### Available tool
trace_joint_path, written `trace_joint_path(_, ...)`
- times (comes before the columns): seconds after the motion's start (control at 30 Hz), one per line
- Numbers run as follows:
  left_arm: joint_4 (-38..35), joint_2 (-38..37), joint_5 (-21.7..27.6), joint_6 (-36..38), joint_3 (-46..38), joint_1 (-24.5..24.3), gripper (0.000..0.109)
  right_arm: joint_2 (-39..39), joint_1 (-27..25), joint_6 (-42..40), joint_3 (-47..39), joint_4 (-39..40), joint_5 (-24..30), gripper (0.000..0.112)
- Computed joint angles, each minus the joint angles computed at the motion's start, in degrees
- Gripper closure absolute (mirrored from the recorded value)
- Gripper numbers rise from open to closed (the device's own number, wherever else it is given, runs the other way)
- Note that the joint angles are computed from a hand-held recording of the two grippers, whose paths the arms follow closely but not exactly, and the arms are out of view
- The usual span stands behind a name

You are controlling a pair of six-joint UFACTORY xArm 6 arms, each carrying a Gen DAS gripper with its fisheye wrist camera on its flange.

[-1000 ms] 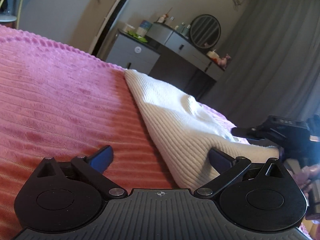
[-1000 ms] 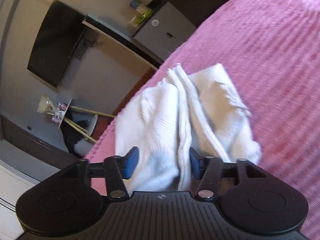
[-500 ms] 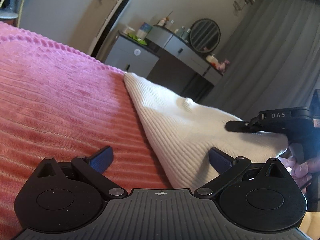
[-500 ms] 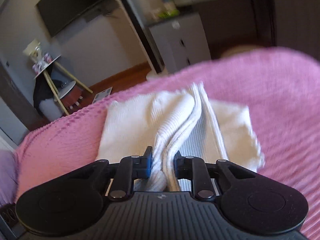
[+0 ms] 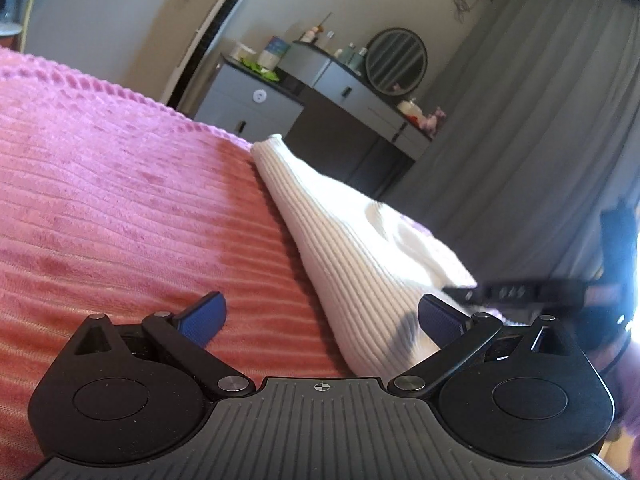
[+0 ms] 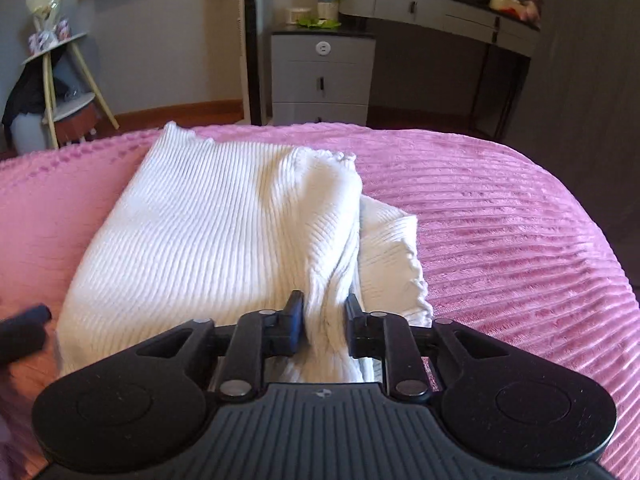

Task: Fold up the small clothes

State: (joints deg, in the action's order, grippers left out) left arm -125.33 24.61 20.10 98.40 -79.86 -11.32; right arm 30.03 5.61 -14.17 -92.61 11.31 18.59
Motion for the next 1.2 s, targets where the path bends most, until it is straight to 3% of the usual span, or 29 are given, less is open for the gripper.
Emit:
trace_joint_path(0.23,0.12,0.62,-1.57,1.51,-0.75,-0.72,0.006,-3.84,0.20,-2.35,3.68,1.99,2.24,0.084)
trace_joint_path(0.33,-0.01,0.58,-1.48,1.79,-0.62,-0.70,0.006,-5.07,-0.88,-3.38,3.96,8.35,5.91,0.082)
trace_joint_path(0.4,-0.08,0.60,-1.57,1.96,-0.65,-0.74,0.006,-5.77,-1.65,-3.37,3.76,10.83,8.61,0.075)
trace_joint_path(0.5,-0.10,0.59,-1.55,1.97,-0.62,-0.74,0.006,-7.16,-2.03,-1.61,5.13,8.52,9.65,0.059)
trace_joint_path(0.63,-0.03,0.71,-1.84,2.18,-0.80,-0.84,0.006,-8.42,-3.02,-4.69,5.95,15.51,13.63,0.059)
trace_joint_path(0.77,-0.18,0.65,-1.76,2.33,-0.71,-0.84,0.006,-7.85,-4.11,-7.99,5.41,26.13,15.97,0.069)
trace_joint_path(0.87,-0.23,0.60,-1.83,2.43,-0.69,-0.86,0.006,-7.58,-3.77,-10.81,5.89,30.22,14.16,0.089)
trace_joint_path(1.0,-0.28,0.40,-1.51,2.30,-0.42,-0.74,0.006,-8.44,-2.14,-15.13,7.84,29.13,9.10,0.091)
trace_joint_path(1.2,-0.55,-0.43,-0.79,1.04,0.54,-0.40,0.006,-9.79,-0.55,-15.40,12.10,23.89,-0.11,0.093)
